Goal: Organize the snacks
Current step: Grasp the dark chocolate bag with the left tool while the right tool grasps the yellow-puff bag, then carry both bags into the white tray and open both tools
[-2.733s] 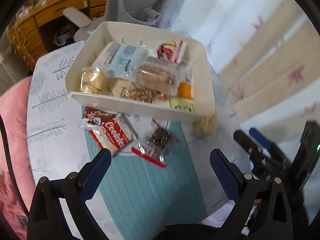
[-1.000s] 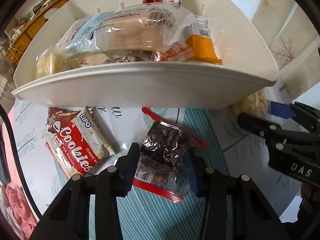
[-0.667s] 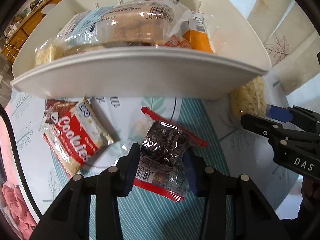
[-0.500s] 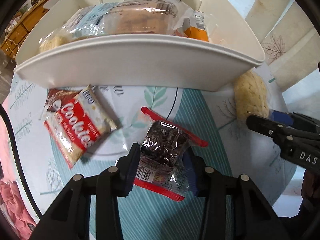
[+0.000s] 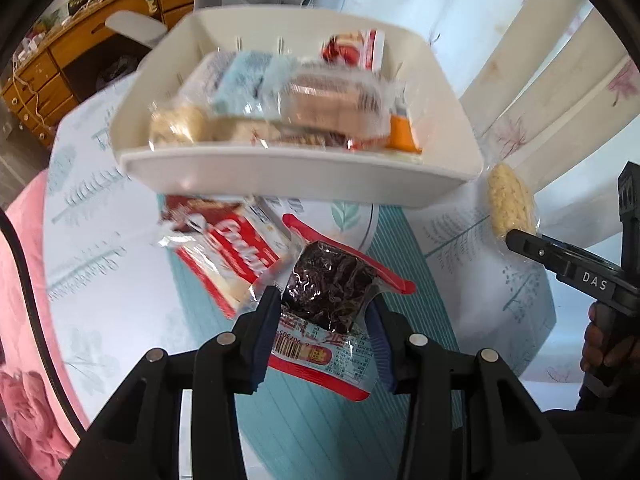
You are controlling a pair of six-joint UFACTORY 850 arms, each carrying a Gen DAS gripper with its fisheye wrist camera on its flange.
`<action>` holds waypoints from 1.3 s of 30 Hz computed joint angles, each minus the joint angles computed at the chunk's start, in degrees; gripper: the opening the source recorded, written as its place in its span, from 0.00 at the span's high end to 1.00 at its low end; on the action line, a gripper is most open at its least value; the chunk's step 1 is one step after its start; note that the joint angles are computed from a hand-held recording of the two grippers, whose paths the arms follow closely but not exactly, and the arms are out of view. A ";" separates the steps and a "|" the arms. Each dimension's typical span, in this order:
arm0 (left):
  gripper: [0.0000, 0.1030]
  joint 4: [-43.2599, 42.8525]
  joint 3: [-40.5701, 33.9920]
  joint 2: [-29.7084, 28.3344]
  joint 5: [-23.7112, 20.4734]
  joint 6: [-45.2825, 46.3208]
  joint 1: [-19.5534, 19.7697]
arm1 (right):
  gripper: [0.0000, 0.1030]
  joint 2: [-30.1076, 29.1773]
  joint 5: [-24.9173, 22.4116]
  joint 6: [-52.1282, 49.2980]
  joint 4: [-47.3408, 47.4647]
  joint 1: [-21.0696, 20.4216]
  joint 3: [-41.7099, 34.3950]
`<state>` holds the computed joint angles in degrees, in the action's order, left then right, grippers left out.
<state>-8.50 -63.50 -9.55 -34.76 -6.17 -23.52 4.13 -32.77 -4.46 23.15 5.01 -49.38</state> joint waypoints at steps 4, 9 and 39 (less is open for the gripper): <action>0.60 -2.35 -1.66 0.98 -1.86 5.21 2.42 | 0.53 1.60 1.88 2.38 -2.45 1.57 -1.05; 0.60 -5.85 -6.17 0.17 -4.52 9.00 3.82 | 0.53 2.93 3.93 3.58 -4.58 3.04 -2.50; 0.43 -10.92 -22.53 -12.70 -4.28 9.42 11.85 | 0.51 -7.37 7.69 4.28 -7.91 9.09 -13.19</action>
<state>-19.42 -86.03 -22.25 -39.04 3.24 -11.67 -3.24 -25.08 -0.18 15.24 14.10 -62.57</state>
